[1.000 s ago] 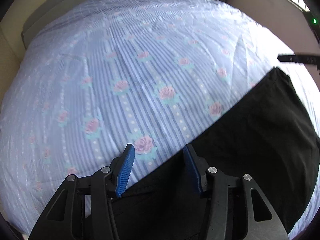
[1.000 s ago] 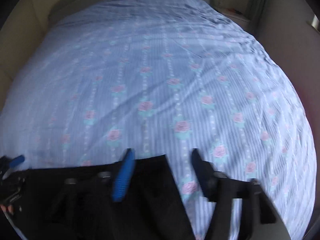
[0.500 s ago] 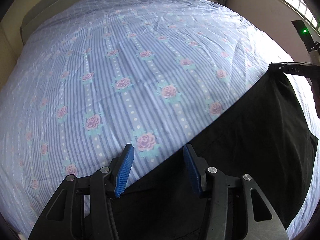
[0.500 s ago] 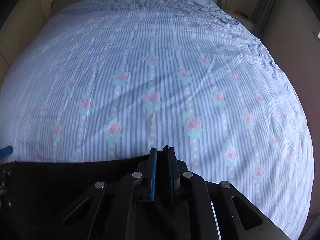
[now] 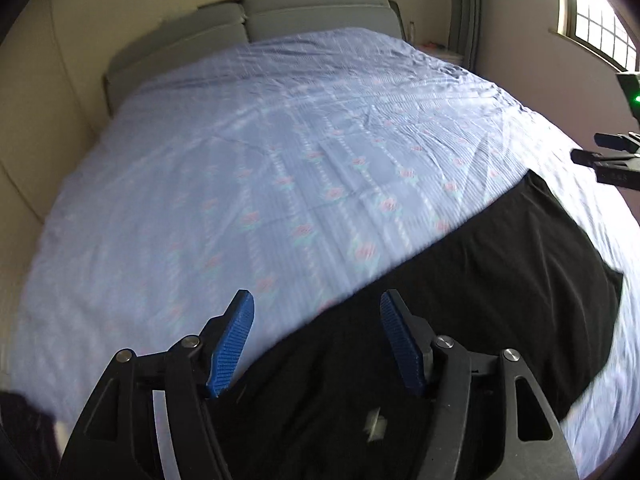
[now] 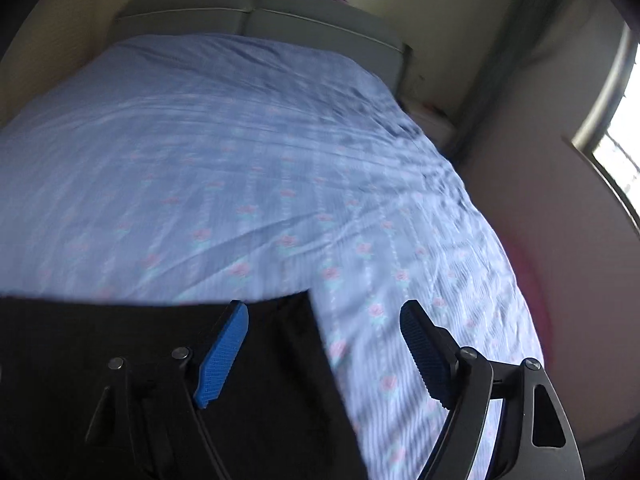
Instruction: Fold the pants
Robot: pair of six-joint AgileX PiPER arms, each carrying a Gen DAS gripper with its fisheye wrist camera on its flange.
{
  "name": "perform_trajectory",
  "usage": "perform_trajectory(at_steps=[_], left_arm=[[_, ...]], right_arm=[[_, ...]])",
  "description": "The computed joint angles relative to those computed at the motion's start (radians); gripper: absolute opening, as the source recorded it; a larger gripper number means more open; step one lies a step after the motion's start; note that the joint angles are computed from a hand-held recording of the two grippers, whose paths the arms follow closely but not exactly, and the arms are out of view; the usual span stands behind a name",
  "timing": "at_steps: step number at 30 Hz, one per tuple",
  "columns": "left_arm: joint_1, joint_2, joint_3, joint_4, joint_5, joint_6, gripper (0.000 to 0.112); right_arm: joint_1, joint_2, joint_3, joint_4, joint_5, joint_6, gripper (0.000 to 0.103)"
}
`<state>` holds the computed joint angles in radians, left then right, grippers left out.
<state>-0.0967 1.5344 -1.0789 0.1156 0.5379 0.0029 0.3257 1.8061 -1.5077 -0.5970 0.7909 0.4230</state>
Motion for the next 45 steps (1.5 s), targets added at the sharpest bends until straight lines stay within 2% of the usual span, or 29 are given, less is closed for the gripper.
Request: perform_trajectory(at_steps=[3,5,8,10,12,16,18,21,23,28,30,31,32,34,36,39,41,45], left_arm=[[0.059,-0.192,0.166,-0.055,0.047,0.062,0.072],[0.114,-0.299,0.254,-0.076,0.097,0.086,0.074],[0.284,-0.392,0.340,-0.258,0.197,0.242,0.074],[0.427,-0.405,0.378,-0.420,0.251,0.387,0.076],[0.583,-0.365,0.395,-0.572,0.288,0.533,0.077],[0.730,-0.212,0.382,-0.788,0.294,0.726,0.078],[0.737,-0.089,0.346,-0.887,0.334,0.823,0.078],[0.688,0.033,0.287,-0.929,0.336,0.872,0.078],[0.655,0.091,0.253,-0.931,0.291,0.871,0.078],[0.631,0.223,0.174,-0.998,0.321,0.934,0.077],[0.644,0.244,0.140,-0.998,0.378,0.914,0.064],[0.659,0.246,0.126,-1.001,0.411,0.916,0.049],[0.695,0.245,0.110,-1.025,0.475,0.951,0.041],[0.745,0.243,0.102,-1.059,0.553,0.994,0.034],[0.757,0.258,0.094,-1.060,0.582,1.004,0.033],[0.733,0.302,0.081,-1.025,0.539,0.975,0.035],[0.720,0.338,0.073,-1.033,0.530,0.953,0.044],[0.655,0.305,0.098,-1.008,0.465,0.925,0.058]], right_arm=[[0.114,-0.185,0.212,0.011,0.020,0.039,0.079],[0.173,-0.266,0.300,0.101,0.045,0.033,0.079],[0.345,-0.339,0.420,0.115,0.096,0.134,0.079],[0.472,-0.326,0.446,0.084,0.150,0.270,0.079],[0.520,-0.306,0.433,0.150,0.189,0.315,0.079],[0.505,-0.261,0.413,0.335,0.150,0.341,0.079],[0.491,-0.224,0.391,0.356,0.140,0.354,0.079],[0.479,-0.184,0.350,0.346,0.145,0.387,0.079],[0.471,-0.179,0.328,0.350,0.154,0.410,0.079],[0.533,-0.156,0.273,0.301,0.224,0.500,0.079],[0.560,-0.147,0.262,0.301,0.228,0.518,0.079],[0.569,-0.143,0.255,0.301,0.233,0.525,0.079],[0.578,-0.138,0.248,0.302,0.239,0.530,0.079],[0.590,-0.130,0.233,0.307,0.250,0.542,0.079],[0.590,-0.130,0.230,0.324,0.239,0.546,0.079],[0.587,-0.118,0.217,0.336,0.227,0.540,0.079],[0.595,-0.103,0.195,0.326,0.247,0.544,0.079],[0.598,-0.103,0.186,0.326,0.236,0.533,0.079]])
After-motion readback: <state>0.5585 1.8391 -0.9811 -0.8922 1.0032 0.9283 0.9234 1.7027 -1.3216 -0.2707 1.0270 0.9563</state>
